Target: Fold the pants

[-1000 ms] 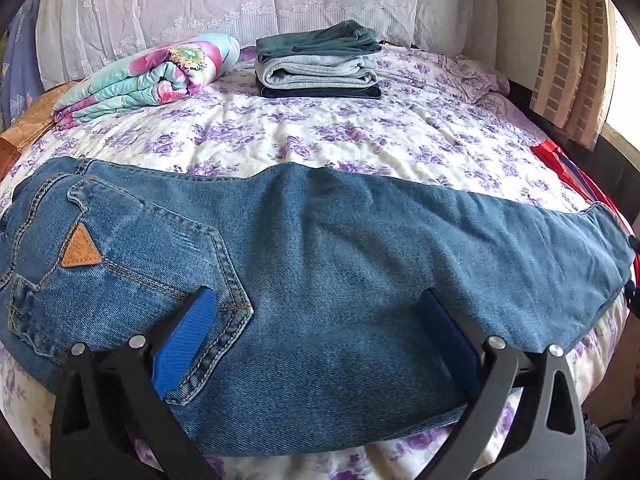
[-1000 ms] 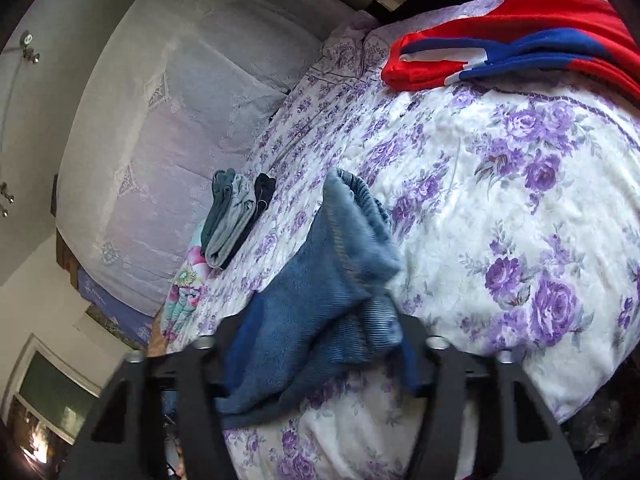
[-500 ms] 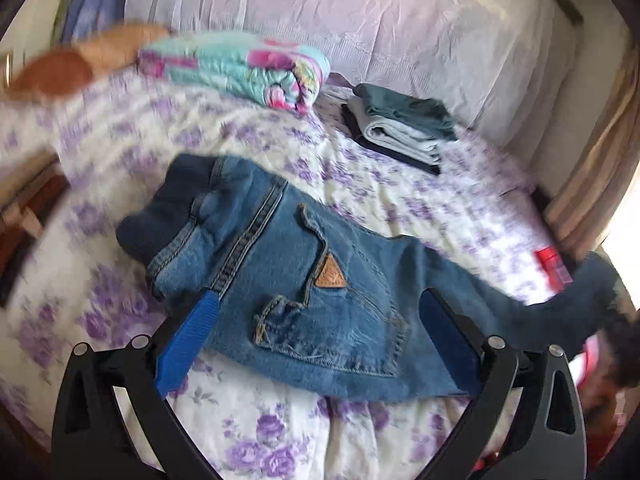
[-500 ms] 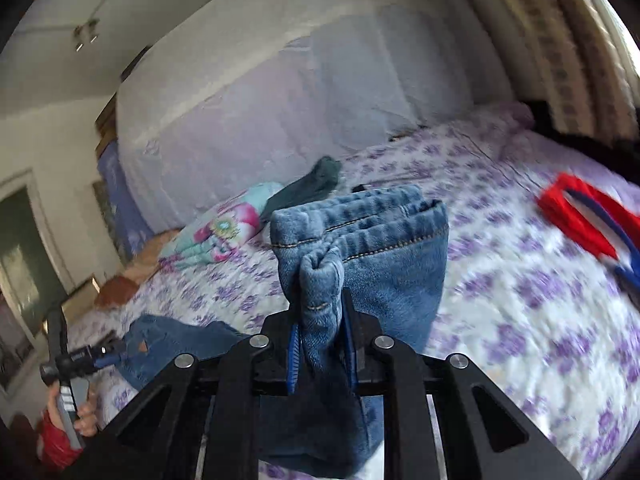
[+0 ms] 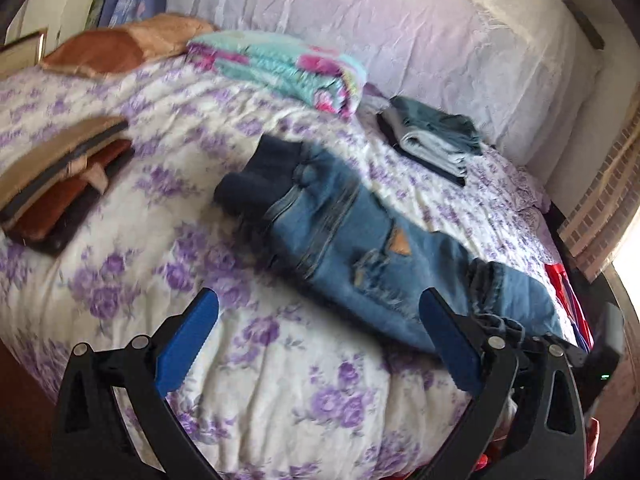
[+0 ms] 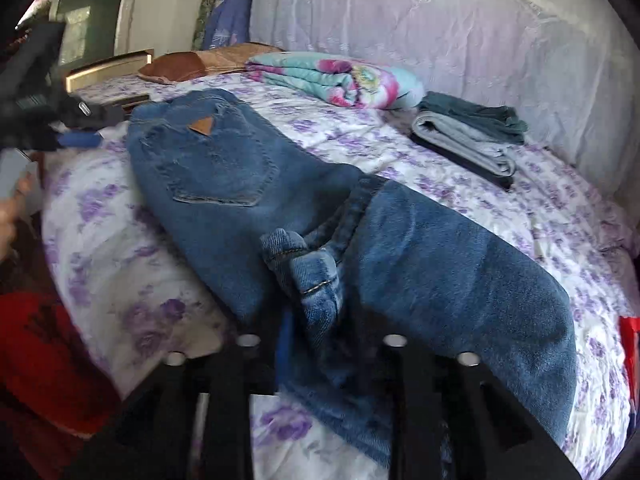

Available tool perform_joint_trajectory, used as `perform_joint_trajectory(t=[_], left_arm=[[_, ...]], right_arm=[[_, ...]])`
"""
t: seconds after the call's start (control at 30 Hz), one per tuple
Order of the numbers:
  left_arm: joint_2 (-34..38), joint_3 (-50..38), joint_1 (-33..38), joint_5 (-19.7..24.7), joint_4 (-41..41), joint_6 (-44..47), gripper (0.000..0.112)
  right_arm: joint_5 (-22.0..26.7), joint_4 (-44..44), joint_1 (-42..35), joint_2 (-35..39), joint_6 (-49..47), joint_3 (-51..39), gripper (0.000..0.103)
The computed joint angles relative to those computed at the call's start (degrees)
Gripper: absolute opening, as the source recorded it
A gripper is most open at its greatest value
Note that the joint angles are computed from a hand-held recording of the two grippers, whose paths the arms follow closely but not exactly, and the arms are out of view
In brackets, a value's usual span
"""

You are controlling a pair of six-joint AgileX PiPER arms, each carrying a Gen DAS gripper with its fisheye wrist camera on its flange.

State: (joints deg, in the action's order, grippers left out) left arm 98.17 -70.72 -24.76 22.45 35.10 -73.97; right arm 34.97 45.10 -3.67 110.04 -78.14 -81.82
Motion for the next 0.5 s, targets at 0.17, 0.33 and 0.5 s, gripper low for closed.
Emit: perform_joint_trajectory(t=[0.17,0.33,0.5], left_arm=[[0.7,3.4,2.8,-5.6,-3.6,0.3,0.098],[3.3,0.1,-0.3,0.7,4.1,-5.8,0.098],[6.0,-4.1,-2.6,7.0,6.9,-7.6,0.098]], right_arm=[[12.6,10.3,-7.1,-2.3,-1.5,-5.7,0.063],[-10.1,-7.8,0.4,1.7,12.6,-7.1,0.071],[-2.3,-19.6,0.4,9.4,27.8,-15.7,0.077]])
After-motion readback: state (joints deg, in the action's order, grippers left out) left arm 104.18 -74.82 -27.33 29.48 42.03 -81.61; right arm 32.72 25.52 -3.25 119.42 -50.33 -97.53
